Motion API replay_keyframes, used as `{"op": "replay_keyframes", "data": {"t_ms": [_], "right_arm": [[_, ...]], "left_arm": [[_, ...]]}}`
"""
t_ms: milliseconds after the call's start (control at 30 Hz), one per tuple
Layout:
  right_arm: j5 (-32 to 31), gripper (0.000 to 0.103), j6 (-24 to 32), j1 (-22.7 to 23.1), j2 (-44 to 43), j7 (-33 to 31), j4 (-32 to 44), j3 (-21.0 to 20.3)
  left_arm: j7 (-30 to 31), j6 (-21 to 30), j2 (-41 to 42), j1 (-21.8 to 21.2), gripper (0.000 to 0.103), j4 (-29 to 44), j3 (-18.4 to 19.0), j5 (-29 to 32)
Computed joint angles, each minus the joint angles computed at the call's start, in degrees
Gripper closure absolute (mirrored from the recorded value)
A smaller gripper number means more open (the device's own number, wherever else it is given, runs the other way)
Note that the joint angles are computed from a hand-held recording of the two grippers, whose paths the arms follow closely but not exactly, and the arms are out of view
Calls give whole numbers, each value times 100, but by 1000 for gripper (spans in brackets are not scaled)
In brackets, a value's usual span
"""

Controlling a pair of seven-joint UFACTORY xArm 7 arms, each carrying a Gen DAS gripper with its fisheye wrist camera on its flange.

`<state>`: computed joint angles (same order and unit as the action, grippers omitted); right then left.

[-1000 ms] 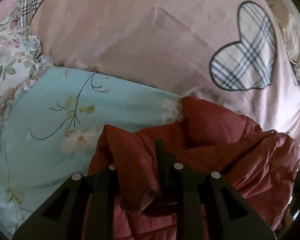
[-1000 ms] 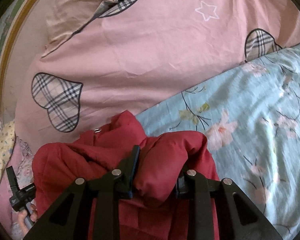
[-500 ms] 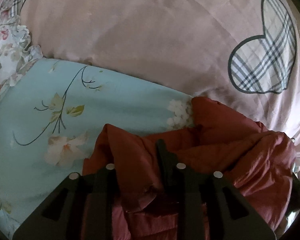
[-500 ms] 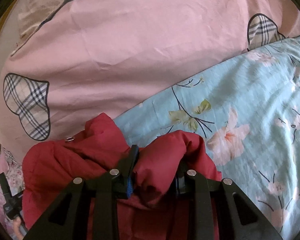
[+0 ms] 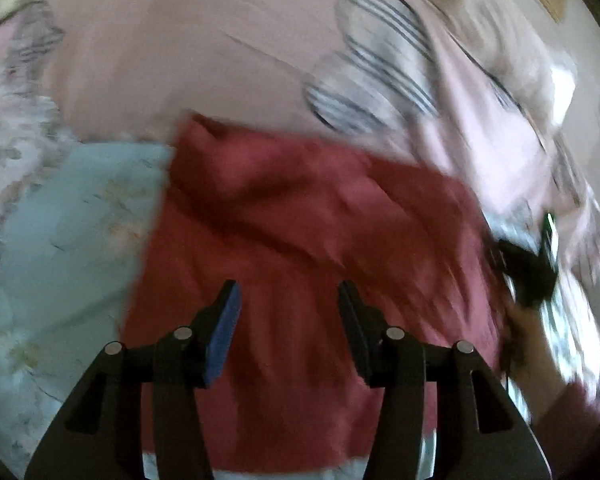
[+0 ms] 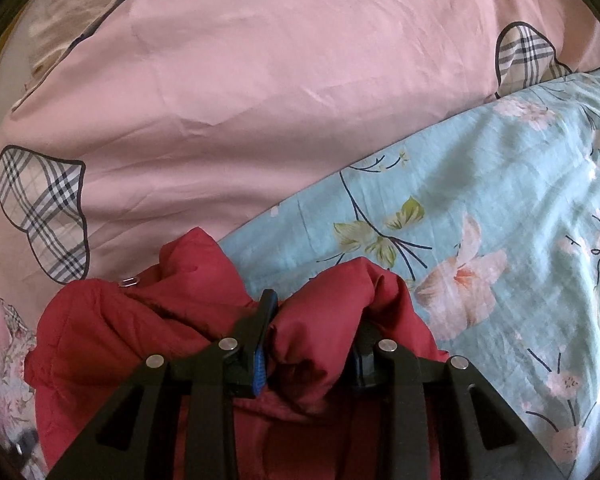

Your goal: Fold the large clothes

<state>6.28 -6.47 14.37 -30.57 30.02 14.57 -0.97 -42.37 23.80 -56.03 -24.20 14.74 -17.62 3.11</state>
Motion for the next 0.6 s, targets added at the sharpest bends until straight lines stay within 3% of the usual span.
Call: {"op": "replay_keyframes", "data": {"t_ms": [67, 133, 200, 367, 433, 500, 600], "right_arm": [[-14, 72, 6, -159, -27, 48, -1, 195], [-61, 70, 130, -297, -132, 67, 5, 359], [-81, 67, 296, -228, -223, 49, 59, 299], [-40, 49, 720, 18, -1332, -115, -196, 85], [-103, 28, 1023, -94, -2099, -126, -399, 327], [-215, 21, 1329, -13, -2715, -242, -547, 462], [-390, 21, 2008, 533, -3030, -724, -539, 459]], "left_arm": [[-48, -30, 279, -111, 54, 72, -228, 22], [-352, 110, 431, 192, 54, 235, -819, 330], [-569, 158, 708, 488, 53, 393, -1099, 638], [-948, -103, 1180, 948, 50, 490, -1161, 1196], [-1055, -199, 1312, 1103, 50, 549, -1188, 1386], [-1143, -228, 1326, 1129, 50, 532, -1168, 1491], [-1230, -228, 1324, 1155, 50, 534, -1155, 1622]]}}
